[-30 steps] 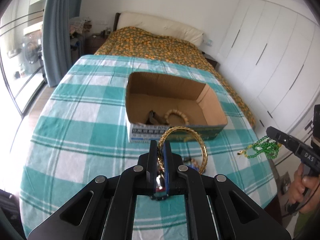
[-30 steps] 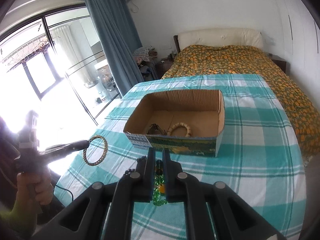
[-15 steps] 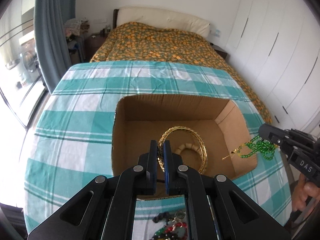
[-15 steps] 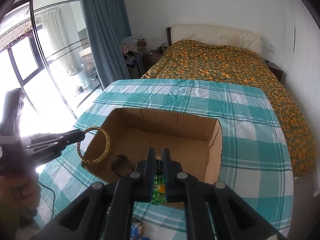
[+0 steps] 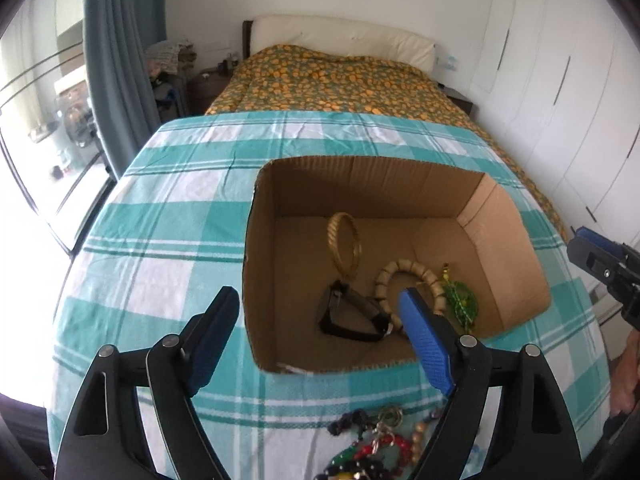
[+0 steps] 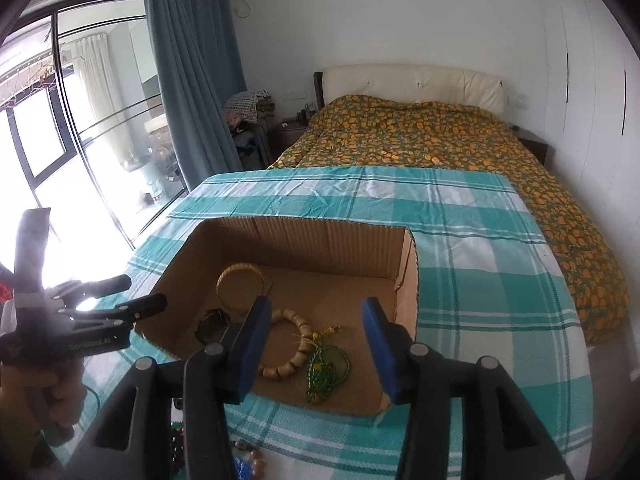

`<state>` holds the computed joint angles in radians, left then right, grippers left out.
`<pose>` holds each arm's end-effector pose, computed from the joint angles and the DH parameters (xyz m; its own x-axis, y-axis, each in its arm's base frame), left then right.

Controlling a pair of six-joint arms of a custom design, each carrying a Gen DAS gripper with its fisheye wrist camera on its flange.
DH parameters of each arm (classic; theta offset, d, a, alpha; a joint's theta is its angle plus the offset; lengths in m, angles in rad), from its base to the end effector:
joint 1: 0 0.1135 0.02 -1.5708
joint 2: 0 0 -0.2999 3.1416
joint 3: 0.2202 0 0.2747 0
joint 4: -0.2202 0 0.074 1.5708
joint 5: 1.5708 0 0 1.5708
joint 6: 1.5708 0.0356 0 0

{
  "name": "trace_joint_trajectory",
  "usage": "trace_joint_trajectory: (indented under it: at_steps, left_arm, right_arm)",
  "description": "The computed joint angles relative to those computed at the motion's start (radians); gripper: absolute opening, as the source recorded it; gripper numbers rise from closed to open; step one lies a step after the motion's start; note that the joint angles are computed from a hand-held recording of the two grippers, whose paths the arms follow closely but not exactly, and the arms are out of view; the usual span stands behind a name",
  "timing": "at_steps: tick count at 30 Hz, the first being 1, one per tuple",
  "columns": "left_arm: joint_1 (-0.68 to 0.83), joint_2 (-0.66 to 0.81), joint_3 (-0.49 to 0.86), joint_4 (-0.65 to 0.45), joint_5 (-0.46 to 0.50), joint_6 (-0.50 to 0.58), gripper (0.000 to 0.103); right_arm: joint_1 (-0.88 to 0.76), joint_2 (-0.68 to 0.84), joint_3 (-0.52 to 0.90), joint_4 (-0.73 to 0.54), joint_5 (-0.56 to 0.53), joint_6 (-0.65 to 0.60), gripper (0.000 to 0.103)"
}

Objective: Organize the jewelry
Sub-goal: 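Carry the bangle and necklace into the cardboard box and open both tools, then withdraw both tools from the box toward the remaining bracelets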

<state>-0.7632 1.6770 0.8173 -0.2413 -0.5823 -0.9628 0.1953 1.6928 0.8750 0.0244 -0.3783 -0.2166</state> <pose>0.2442 -0.2065 0.1553 -0.6943 -0.2846 -0.6611 -0.3018 0.9490 -0.0915 0.3493 0.0825 0.1803 -0.5895 -0.3202 -0.7416 -0.5746 0.8115 0.1063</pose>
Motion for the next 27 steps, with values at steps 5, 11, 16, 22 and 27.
trace_joint_trajectory:
  at_steps: [5,11,16,22,27]
  left_arm:
    - [-0.213,-0.085,-0.080,-0.107,-0.094,-0.191,0.092]
    - [-0.500,-0.012,-0.056,-0.313,-0.193,-0.565,0.096]
    - [-0.662,0.107,0.024,-0.451,-0.220,-0.822,0.096]
    - [-0.760,0.192,0.080,-0.518,-0.232,-0.956,0.096]
    - [-0.808,0.215,0.133,-0.605,-0.244,-1.011,0.096]
  right_arm:
    - [-0.020,-0.222,-0.231,0.026,0.035,-0.051,0.061]
    - [-0.038,-0.532,-0.529,0.062,0.120,-0.048,0.067]
    - [-0.053,-0.712,-0.662,-0.018,0.143,-0.043,0.071]
    - [0.031,-1.038,-0.751,-0.234,0.214,-0.029,0.073]
    - [0.097,-1.301,-0.759,-0.432,0.249,-0.004,0.075]
